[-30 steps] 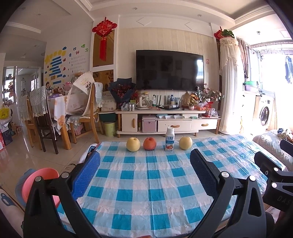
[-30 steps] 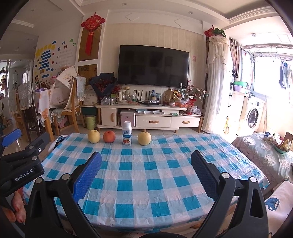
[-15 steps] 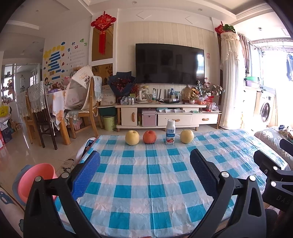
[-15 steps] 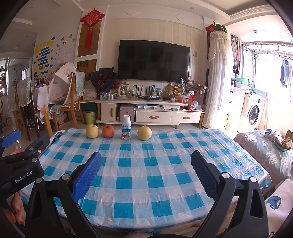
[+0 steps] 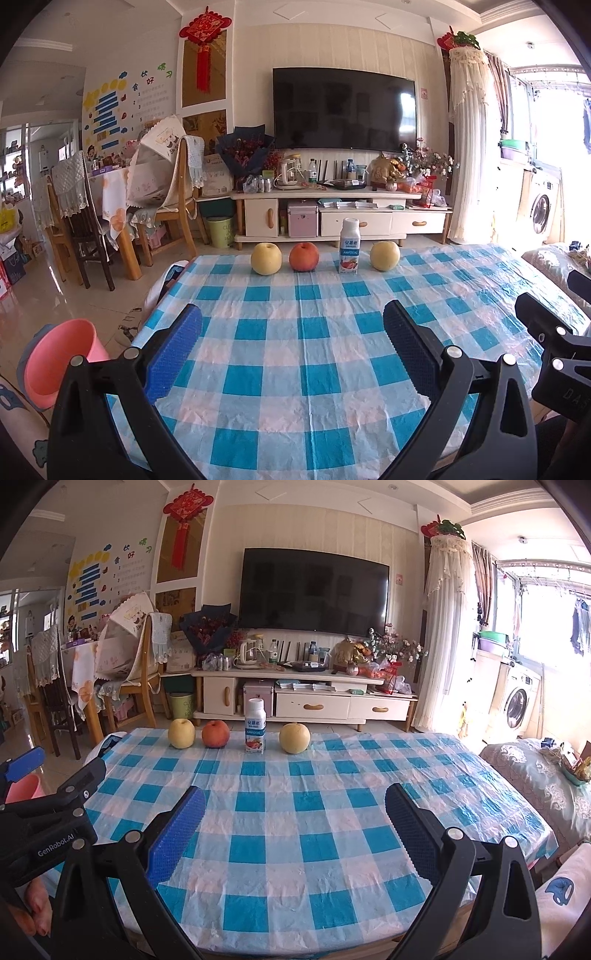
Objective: Collect trash
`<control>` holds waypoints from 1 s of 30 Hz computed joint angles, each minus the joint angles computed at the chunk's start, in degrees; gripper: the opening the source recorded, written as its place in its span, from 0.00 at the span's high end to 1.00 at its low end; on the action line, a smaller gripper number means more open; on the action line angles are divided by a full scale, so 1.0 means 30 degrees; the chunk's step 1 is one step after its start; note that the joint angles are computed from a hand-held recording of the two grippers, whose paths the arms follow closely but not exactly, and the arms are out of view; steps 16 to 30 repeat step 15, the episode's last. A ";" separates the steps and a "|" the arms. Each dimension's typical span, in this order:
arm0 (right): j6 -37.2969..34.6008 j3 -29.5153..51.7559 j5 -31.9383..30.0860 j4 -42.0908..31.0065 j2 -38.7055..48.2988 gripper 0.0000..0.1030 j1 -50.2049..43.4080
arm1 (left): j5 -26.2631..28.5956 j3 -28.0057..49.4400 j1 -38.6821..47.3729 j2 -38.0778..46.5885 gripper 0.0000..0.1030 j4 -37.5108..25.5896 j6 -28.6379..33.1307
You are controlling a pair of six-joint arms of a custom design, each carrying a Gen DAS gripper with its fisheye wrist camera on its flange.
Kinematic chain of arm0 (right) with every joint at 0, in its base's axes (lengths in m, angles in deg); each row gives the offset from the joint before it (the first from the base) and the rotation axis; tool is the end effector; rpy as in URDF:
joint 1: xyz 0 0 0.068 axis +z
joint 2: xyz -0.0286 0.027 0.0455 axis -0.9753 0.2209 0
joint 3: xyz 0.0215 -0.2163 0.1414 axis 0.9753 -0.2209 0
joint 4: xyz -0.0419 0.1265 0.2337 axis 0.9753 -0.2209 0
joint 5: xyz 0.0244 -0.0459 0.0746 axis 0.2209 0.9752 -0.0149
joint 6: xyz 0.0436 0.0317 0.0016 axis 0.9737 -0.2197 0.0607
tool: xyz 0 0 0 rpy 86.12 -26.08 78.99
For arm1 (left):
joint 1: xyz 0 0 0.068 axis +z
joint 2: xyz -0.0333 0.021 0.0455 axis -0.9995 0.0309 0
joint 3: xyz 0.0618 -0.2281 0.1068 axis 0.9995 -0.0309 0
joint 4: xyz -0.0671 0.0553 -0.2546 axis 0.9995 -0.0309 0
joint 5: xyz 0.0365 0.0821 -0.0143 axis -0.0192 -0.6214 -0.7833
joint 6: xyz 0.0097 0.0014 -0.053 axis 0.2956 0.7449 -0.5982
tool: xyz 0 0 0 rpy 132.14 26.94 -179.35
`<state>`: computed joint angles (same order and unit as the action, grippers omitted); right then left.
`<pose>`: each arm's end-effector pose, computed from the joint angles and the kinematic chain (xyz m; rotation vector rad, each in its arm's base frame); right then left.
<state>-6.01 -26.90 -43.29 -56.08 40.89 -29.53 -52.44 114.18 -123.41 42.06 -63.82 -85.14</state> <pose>0.2188 0.2043 0.2811 -0.0575 1.9984 -0.0620 0.2338 -0.1388 0.2652 -0.0653 1.9854 0.0820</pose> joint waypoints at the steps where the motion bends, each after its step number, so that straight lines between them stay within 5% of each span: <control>1: -0.0158 -0.0005 -0.0190 0.0239 0.0190 0.06 -0.0194 | 0.0231 0.0035 0.0121 0.0424 0.04 0.0305 0.0122; 9: -0.0165 0.2847 -0.6002 0.0455 0.4619 0.06 -0.3852 | 0.2607 0.2613 0.2179 0.6645 0.04 0.0905 -0.0887; 15: -0.0210 0.9257 -0.9406 -0.2095 1.2314 0.06 -0.6511 | 0.4292 0.7005 0.3643 1.3259 0.04 -0.0433 -0.1855; 30: -0.0210 0.9257 -0.9406 -0.2095 1.2314 0.06 -0.6511 | 0.4292 0.7005 0.3643 1.3259 0.04 -0.0433 -0.1855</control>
